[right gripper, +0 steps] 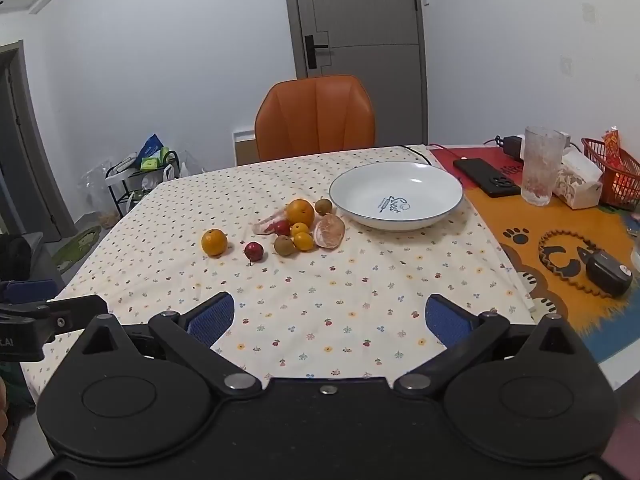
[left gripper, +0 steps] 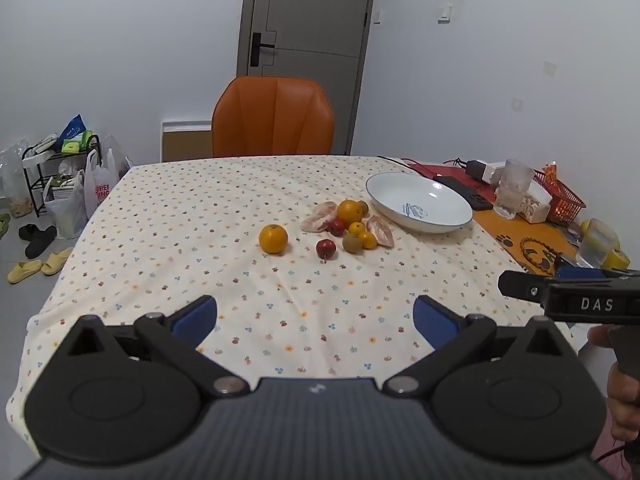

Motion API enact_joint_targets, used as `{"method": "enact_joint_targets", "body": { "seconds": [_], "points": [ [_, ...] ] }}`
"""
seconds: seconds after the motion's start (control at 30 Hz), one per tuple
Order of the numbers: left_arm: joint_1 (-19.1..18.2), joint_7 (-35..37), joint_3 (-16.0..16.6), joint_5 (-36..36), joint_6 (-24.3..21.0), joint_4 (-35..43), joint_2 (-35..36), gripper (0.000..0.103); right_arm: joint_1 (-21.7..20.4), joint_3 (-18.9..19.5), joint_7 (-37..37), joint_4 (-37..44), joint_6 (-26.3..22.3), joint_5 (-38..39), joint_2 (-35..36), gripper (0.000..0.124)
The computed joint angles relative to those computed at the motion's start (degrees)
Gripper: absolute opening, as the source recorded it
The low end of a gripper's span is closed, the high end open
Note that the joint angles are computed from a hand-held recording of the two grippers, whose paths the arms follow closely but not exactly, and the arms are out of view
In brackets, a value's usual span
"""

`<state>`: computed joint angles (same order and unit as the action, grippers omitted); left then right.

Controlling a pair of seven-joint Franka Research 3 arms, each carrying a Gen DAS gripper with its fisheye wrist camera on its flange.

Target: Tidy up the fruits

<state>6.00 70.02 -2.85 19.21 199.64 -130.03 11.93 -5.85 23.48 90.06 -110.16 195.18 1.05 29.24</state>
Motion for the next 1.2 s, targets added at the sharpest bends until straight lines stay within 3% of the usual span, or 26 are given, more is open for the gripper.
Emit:
{"method": "enact_joint_targets", "body": {
  "seconds": [0.13, 0.3, 0.83, 0.9, 1.07, 1.2],
  "points": [
    [0.4, -0.3, -0.3, 0.4, -0.3, 0.4, -0.4, 0.103, 7.4, -4.6, -0.5, 1.7, 0.5, 5.2, 0.2, 0.103],
    [-0.3, 0.6, 0.1, -0.4, -0.8, 0.5, -0.6, 0.103, 12.3, -8.8, -0.3, 2.8, -0.1, 6.9, 0.6, 0.103],
    [0.5, -0.3, 0.0, 0.0, -1.3, 1.0, -0.1, 0.103, 11.3, -7.5, -1.9, 2.4, 0.1, 8.6, 0.7, 0.103],
    [2.2, -1.9, -1.4, 1.8, -1.5, 1.2, -0.1, 0.103, 12.0, -8.3, -1.8, 2.5, 0.2, 9.0, 0.6, 0.103],
    [2.1, -2.1, -1.1, 2.3, -1.1, 1.0, -0.2, 0.103, 15.8, -12.2, -2.6, 2.8, -0.1, 11.3, 0.3, 0.103],
    [1.9, -2.0, -0.8, 2.4, -0.9, 0.8, -0.4, 0.103, 13.8, -10.1, -2.0, 2.7, -0.5, 11.3, 0.2, 0.103]
  ]
}}
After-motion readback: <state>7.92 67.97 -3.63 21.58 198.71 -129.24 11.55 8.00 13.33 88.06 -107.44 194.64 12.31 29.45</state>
